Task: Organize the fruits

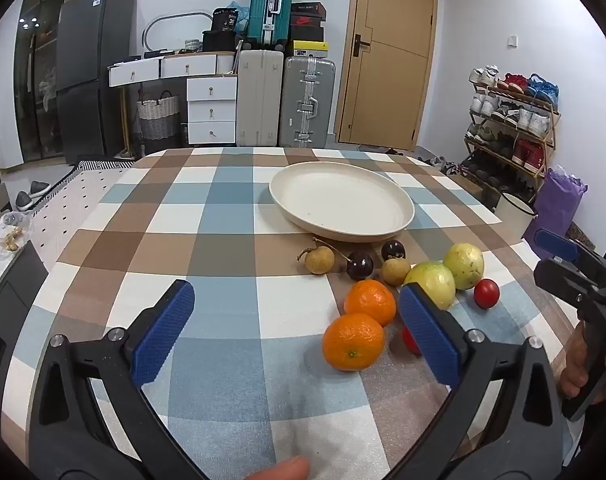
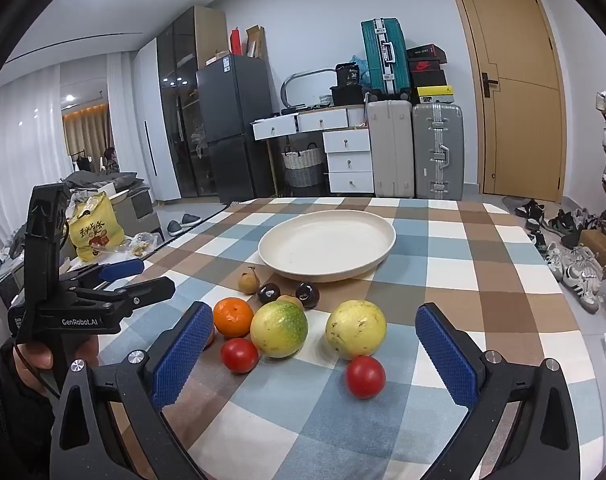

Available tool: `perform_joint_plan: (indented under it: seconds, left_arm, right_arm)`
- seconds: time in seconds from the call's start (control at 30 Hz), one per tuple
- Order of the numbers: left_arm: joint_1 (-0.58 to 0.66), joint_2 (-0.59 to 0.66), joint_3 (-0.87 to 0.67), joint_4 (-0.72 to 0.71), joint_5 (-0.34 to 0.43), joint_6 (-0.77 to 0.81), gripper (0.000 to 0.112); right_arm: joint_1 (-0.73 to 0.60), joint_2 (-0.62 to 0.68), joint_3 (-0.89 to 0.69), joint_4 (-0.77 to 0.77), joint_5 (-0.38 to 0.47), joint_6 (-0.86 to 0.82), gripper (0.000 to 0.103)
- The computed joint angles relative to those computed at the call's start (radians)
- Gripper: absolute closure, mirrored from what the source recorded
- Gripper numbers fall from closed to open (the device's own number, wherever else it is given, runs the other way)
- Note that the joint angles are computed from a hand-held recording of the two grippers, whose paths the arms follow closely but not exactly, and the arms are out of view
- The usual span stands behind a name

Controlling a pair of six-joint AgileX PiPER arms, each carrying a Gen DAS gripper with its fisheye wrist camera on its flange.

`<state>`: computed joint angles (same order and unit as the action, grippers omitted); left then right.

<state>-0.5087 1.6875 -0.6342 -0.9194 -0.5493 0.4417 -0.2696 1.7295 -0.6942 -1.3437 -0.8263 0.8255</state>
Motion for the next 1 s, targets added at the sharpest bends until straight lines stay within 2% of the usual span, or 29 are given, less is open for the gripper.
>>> perform_joint_plan:
  seconds: [0.27, 0.3, 0.5, 0.67, 1.0]
  left_arm:
    - [-0.02, -0.016, 0.013, -0.031, -0.011, 0.022, 0.01]
    - [0.003, -0.002, -0.004, -0.011, 0.014, 0.013, 0.01]
    - [0.001, -0.001, -0.006, -0.02, 0.013, 0.022, 0.01]
    - [0.001, 0.0, -0.006, -0.021, 0.012, 0.023, 0.01]
    - [0.003, 0.001, -0.006, -0.013, 0.012, 0.02, 0.01]
  right_arm:
    - [-0.008, -0.002, -0.002, -0.014, 0.0, 0.016, 0.0]
    - [0.001, 0.017, -0.009, 0.007, 0.005, -0.006, 0.0]
    - [-0.025, 0.013, -0.004, -0.014, -0.013, -0.007, 0.0]
    - [-0.001, 0.008, -0.009, -0.005, 0.012, 0.004, 0.0]
    - [-0.011, 0.012, -0.017, -0.018, 0.009, 0.007, 0.0]
